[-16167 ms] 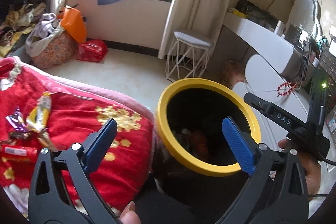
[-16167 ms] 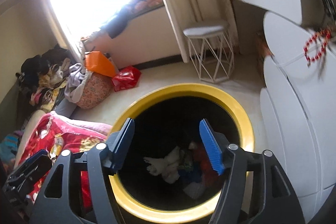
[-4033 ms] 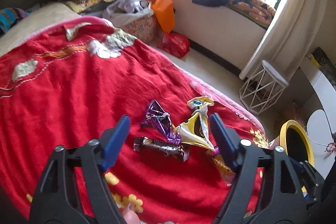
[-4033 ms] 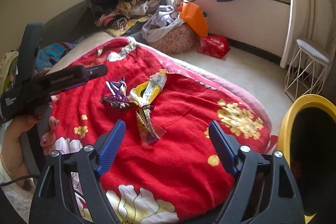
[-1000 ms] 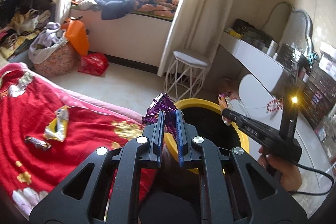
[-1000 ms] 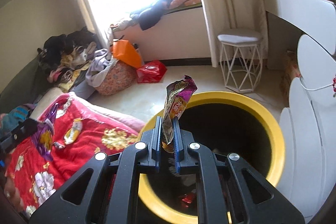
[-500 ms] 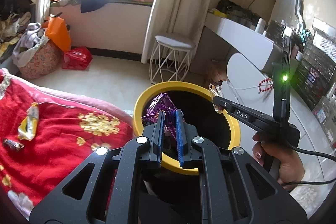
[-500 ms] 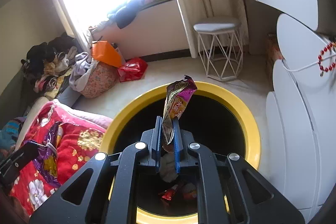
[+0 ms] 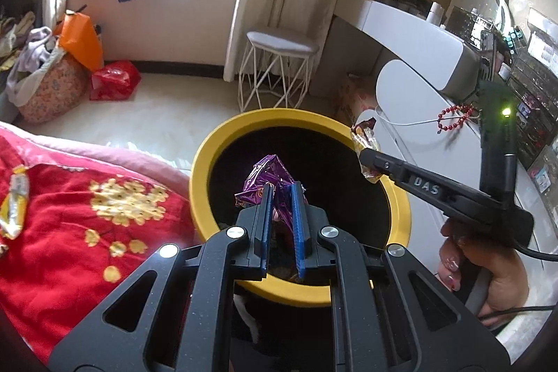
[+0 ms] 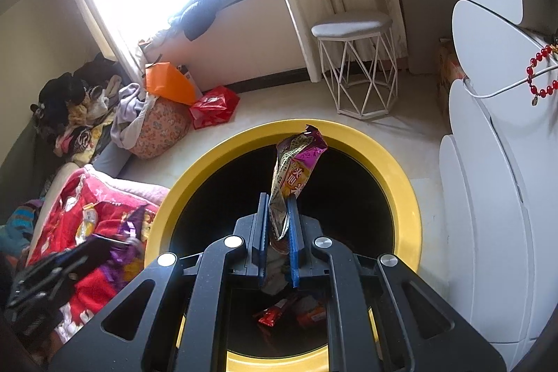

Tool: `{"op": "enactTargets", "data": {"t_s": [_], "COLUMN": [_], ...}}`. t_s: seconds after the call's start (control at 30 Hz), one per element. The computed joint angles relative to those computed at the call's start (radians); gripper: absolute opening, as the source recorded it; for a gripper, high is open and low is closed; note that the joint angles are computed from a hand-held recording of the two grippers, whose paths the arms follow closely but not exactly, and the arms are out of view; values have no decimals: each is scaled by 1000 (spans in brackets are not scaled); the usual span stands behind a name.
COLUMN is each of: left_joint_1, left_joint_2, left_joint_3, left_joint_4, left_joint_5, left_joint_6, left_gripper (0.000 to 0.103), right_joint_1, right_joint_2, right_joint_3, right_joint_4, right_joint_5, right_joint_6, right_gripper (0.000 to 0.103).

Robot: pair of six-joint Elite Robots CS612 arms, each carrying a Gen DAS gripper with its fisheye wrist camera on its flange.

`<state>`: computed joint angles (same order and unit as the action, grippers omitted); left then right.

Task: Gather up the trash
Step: 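Open both tools to drop the wrappers into the bin, then move both tools back to the last wrappers on the bed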

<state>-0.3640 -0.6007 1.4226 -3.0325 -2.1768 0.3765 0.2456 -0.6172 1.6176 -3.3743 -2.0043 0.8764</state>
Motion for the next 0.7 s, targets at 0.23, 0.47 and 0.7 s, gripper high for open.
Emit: {"op": "enactTargets", "data": {"t_s": [0.23, 0.47, 0.7], "left_joint_1": [3, 23, 45], "left_joint_2": [17, 8, 3], "left_joint_3": [-29, -11, 3], "left_joint_4": [24, -54, -134], "left_joint_5": [-12, -17, 13], "left_joint_6": [-22, -85, -138], "left_gripper": [59, 88, 89], "right_joint_1": [-1, 10, 25], "right_joint_2": [0, 5, 11], "right_joint_3": [7, -9, -31], "right_joint_4": [-11, -16, -42], "right_joint_5": [-21, -58, -72], "right_joint_6": [20, -4, -50], "right_gripper": [31, 48, 52]}}
